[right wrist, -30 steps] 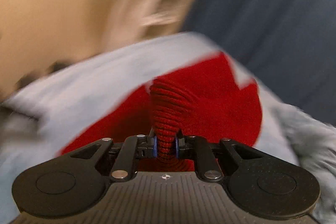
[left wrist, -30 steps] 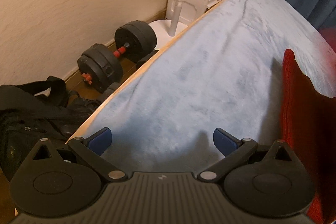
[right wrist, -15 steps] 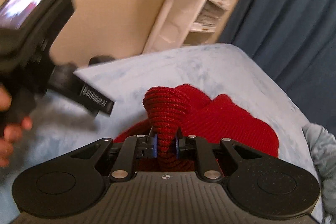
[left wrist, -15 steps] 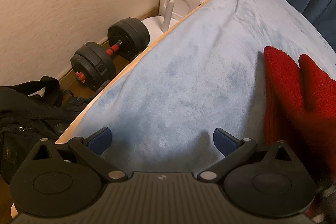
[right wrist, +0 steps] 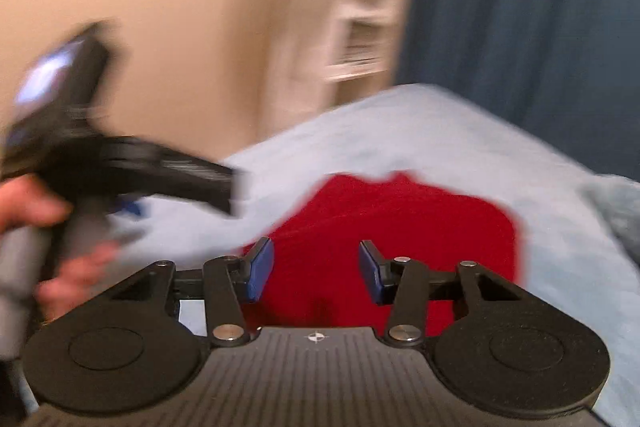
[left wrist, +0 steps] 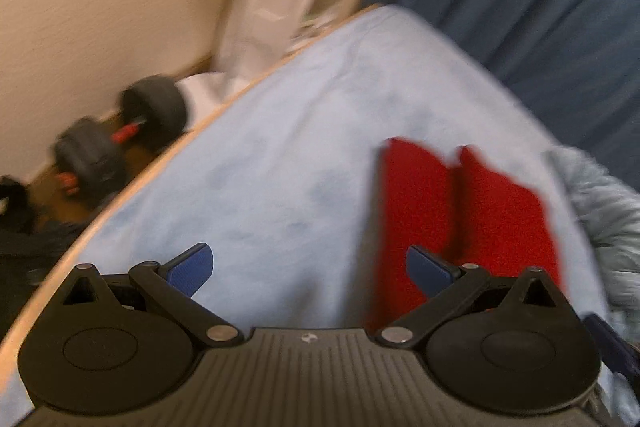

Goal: Fold small clothes

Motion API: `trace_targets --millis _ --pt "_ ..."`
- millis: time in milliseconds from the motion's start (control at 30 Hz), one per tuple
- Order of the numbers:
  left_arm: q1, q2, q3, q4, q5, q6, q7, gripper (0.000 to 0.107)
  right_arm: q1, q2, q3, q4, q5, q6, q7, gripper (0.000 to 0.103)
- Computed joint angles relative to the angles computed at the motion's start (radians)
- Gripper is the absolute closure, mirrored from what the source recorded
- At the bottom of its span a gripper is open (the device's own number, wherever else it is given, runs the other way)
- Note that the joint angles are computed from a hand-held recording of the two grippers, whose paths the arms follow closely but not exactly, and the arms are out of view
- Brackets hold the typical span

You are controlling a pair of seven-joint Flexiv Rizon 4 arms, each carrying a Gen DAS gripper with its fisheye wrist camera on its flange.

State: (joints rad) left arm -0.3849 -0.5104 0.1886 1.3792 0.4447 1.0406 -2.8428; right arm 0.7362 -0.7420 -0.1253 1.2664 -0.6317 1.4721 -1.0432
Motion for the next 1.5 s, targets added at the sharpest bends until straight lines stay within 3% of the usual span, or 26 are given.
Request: trace_targets --millis 67,133,167,233,267,367,467,567,600,667,733,933,1067,1500 --pt "0.026 -0.009 -0.038 0.009 -0.017 0.081 0.066 0.004 0.065 -0.008 -0.065 -0.014 0.129 -0.099 -0.078 0.054" --pt "0.045 -0.032 -0.075 -0.004 -0.064 0.097 0.169 0.004 0.056 -0.032 0.0 -0.082 0.303 -0.238 -0.297 0.055" --pt "0.038 -0.045 -0.077 -0.025 -0.082 0.053 0.215 0.004 0.036 -0.035 0.039 -0.082 0.293 -0.265 -0.314 0.055" --pt "-0.007 -0.077 -0.043 -0.105 -0.079 -0.133 0.262 0.004 -0.041 -0.029 0.162 -0.047 0.171 -0.271 -0.272 0.052" --pt "-0.027 -0.087 -0.024 -0.135 -0.065 -0.207 0.253 0.004 -0.057 -0.02 0.182 -0.012 0.104 -0.251 -0.236 0.051" --pt "-0.026 -0.075 -0.018 -0.129 -0.067 -0.273 0.192 0.004 -0.062 0.025 0.188 0.065 0.107 -0.199 -0.244 0.048" --pt "-0.03 -0.049 -0.023 -0.116 -0.051 -0.343 0.164 0.004 -0.102 0.077 0.265 0.092 0.176 -0.26 -0.294 0.048" --pt "-0.041 -0.019 -0.038 -0.126 -0.019 -0.42 0.161 0.004 -0.081 0.147 0.229 0.153 0.147 -0.275 -0.288 0.045" --pt "-0.044 -0.006 -0.044 -0.124 -0.008 -0.424 0.153 0.004 -0.061 0.154 0.194 0.154 0.155 -0.267 -0.29 0.038" --pt "-0.053 0.023 -0.058 -0.132 0.014 -0.438 0.146 0.004 -0.057 0.21 0.168 0.219 0.08 -0.241 -0.209 0.025" --pt "-0.078 0.049 -0.067 -0.144 0.054 -0.472 0.136 0.004 -0.053 0.24 0.145 0.245 0.039 -0.235 -0.165 0.022" --pt "-0.156 0.128 -0.127 -0.162 0.141 -0.6 0.115 0.004 -0.079 0.349 0.137 0.351 -0.071 -0.268 -0.004 0.022" --pt "-0.187 0.164 -0.165 -0.164 0.176 -0.653 0.096 0.004 -0.133 0.421 0.178 0.416 -0.079 -0.269 0.095 0.022" --pt "-0.3 0.197 -0.238 -0.246 0.324 -0.856 0.078 0.004 -0.255 0.574 0.22 0.591 -0.236 -0.1 0.309 0.021"
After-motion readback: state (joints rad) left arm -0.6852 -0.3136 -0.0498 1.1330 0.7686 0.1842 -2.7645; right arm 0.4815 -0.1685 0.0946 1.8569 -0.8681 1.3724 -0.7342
